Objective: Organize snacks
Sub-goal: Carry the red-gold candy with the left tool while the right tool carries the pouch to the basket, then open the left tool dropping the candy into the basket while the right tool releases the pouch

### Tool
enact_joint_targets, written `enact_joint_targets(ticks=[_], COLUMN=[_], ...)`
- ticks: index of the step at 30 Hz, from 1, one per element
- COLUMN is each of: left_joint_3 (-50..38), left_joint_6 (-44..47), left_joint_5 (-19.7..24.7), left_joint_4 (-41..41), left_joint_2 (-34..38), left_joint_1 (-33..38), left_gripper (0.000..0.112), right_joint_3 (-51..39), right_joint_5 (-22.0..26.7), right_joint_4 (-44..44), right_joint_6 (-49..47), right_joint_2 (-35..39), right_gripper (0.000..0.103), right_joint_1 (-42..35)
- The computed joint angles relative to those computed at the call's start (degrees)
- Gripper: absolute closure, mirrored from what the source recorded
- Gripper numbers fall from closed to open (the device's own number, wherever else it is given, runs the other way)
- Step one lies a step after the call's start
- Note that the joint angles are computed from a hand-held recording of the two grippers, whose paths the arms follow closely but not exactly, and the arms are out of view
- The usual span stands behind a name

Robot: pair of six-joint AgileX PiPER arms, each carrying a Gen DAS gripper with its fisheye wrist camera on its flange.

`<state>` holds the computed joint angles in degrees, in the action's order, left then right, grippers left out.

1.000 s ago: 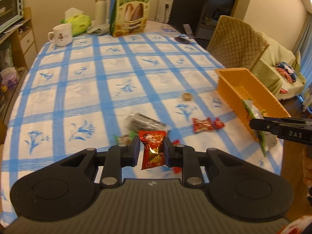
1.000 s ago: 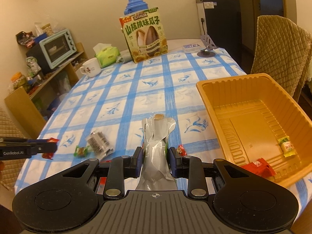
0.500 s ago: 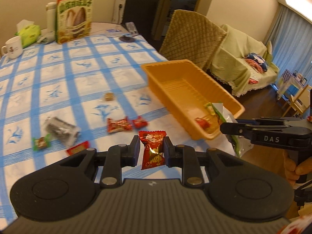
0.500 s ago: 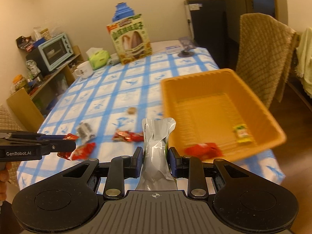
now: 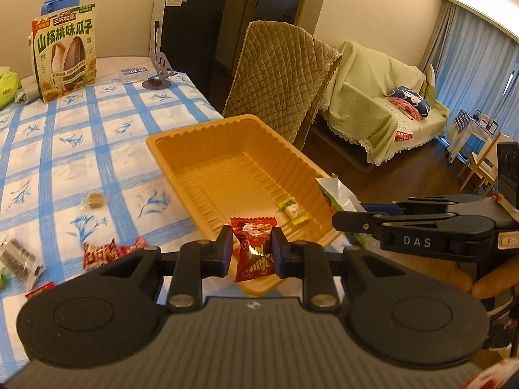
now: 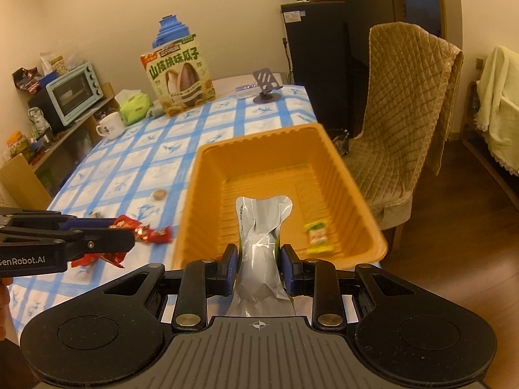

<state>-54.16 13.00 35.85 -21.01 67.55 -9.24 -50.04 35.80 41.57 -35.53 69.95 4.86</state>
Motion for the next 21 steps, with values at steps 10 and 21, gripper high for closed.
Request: enact_joint_targets(ticks=[10, 21], left_joint_3=[-7.36, -14.12], left_joint_6=[-17.21, -23.64], left_joint_5=[-4.86, -5.04], left_joint_4=[14.33, 19.88], left_joint_2=[10.58, 20.68], left_joint_1=[-6.95, -8.23], left_gripper=[0.090, 0.090], right_joint_3=[-7.50, -13.05], right_joint_5=[2.06, 2.11], right_joint_4=[8.45, 9.25], right_joint_6=[-11.40, -12.82], right_joint_2=[10.61, 18.79], right_gripper=[0.074, 0.074], right_joint_1=[-4.03, -3.77])
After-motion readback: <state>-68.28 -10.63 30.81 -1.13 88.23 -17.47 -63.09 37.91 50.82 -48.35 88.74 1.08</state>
